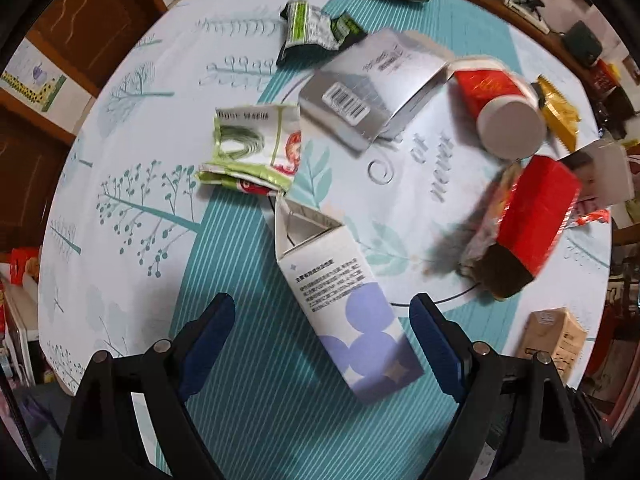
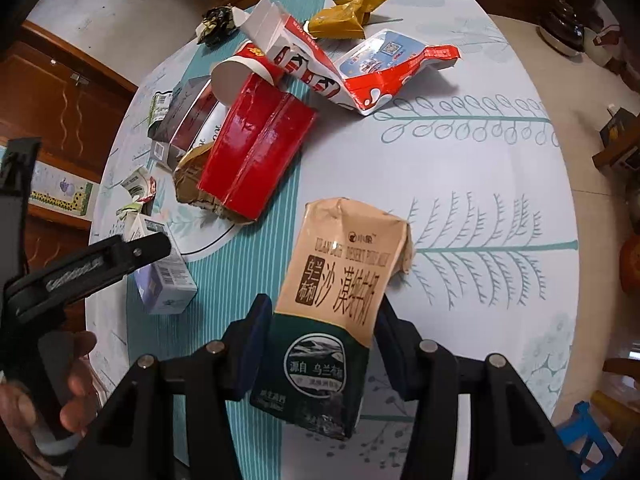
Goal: Collect trash
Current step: 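Grasp the white-blue milk carton with the left tool while the right tool grasps the brown-green drink carton, then lift both held cartons off the table and carry them toward the bin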
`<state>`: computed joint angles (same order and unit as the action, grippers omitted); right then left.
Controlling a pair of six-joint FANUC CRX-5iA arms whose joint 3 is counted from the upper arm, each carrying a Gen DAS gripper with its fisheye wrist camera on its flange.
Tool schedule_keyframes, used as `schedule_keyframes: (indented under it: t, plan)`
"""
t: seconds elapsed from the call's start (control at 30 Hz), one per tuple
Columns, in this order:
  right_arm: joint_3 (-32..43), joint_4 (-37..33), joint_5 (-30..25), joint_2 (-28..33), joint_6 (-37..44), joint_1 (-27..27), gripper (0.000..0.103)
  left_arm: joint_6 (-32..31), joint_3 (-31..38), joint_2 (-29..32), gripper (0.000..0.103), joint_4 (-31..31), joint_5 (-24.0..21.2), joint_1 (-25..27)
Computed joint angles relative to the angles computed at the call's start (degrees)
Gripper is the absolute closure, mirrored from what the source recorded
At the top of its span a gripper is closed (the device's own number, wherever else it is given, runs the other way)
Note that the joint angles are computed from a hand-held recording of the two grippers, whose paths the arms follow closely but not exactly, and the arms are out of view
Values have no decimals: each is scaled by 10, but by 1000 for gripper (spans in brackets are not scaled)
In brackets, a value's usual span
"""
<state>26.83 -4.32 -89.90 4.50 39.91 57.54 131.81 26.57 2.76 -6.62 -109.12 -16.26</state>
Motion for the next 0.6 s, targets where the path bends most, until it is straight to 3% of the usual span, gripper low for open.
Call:
schedule_keyframes:
  t: [0.07,0.13,0.17,0.23,0.27,0.6]
  plan:
    - [-1,1,2,0,1,2,52,3,-16,-3,20,18,9,10]
    - [-2,1,3,-2,4,3,52,8,-37,-11,40,37,24,20]
    - [-3,1,3,-3,7,3,52,8,-42,-13,42,43,26,23]
    - [-4,0,4,-5,10,4,53,-4,-36,-15,63,24,25,13]
    - [-2,0,5,-2,10,5,53,-11,-37,-16,67,24,26,12]
    - [-3,3,34,-9,-22,40,54,-70,-71,-91,68,18,25,3]
